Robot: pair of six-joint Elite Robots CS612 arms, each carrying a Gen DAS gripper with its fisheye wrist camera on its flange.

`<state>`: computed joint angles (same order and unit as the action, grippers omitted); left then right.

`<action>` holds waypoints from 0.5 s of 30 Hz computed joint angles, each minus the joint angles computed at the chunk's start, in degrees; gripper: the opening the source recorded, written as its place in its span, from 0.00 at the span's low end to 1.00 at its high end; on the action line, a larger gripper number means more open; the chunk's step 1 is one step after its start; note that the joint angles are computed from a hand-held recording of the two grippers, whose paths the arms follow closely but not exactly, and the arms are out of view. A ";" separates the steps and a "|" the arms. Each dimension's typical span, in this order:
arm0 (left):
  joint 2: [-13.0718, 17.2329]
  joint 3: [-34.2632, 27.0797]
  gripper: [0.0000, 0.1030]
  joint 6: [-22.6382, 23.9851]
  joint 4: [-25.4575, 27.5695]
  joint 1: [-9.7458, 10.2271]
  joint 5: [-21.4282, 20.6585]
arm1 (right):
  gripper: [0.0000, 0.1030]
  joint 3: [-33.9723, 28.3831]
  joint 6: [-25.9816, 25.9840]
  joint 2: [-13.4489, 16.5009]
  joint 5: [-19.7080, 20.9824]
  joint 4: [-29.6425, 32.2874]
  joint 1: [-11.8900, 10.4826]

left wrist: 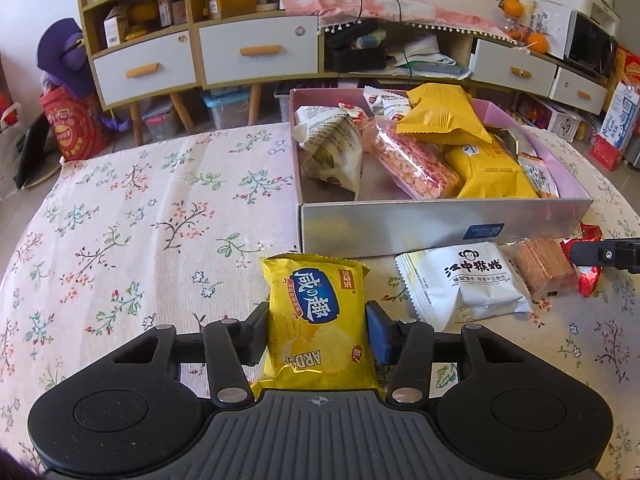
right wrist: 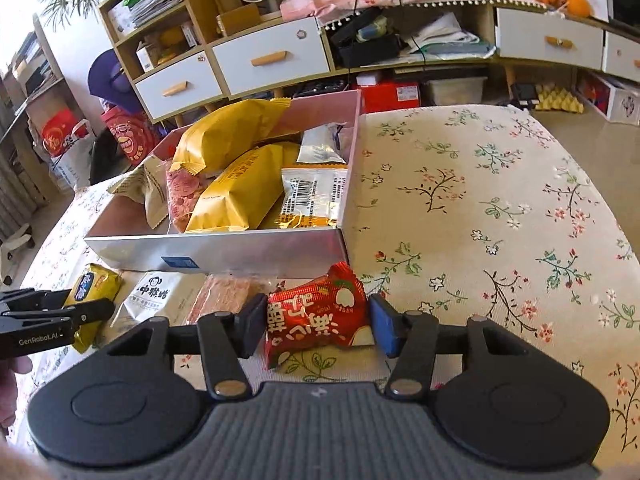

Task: Organize snacks
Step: 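Grasp the yellow chip bag with the left tool while the right tool grasps the red packet, then lift both held snacks and carry them over the pink box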

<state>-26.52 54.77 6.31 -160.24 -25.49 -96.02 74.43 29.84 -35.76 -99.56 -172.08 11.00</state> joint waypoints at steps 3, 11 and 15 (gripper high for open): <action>-0.43 0.35 0.42 -0.17 0.33 -0.05 0.12 | 0.46 -0.21 -0.07 -0.16 -1.05 0.85 0.17; -1.42 1.29 0.37 -0.02 0.75 -0.14 0.22 | 0.46 -0.24 -0.12 -0.70 -2.81 1.94 0.46; -1.67 1.45 0.33 0.31 0.83 -0.32 0.50 | 0.46 -0.47 0.48 -0.77 -3.60 1.70 0.61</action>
<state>-28.18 56.22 6.62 -159.41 -25.81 -95.52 73.96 30.32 -36.53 -103.16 -170.39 11.61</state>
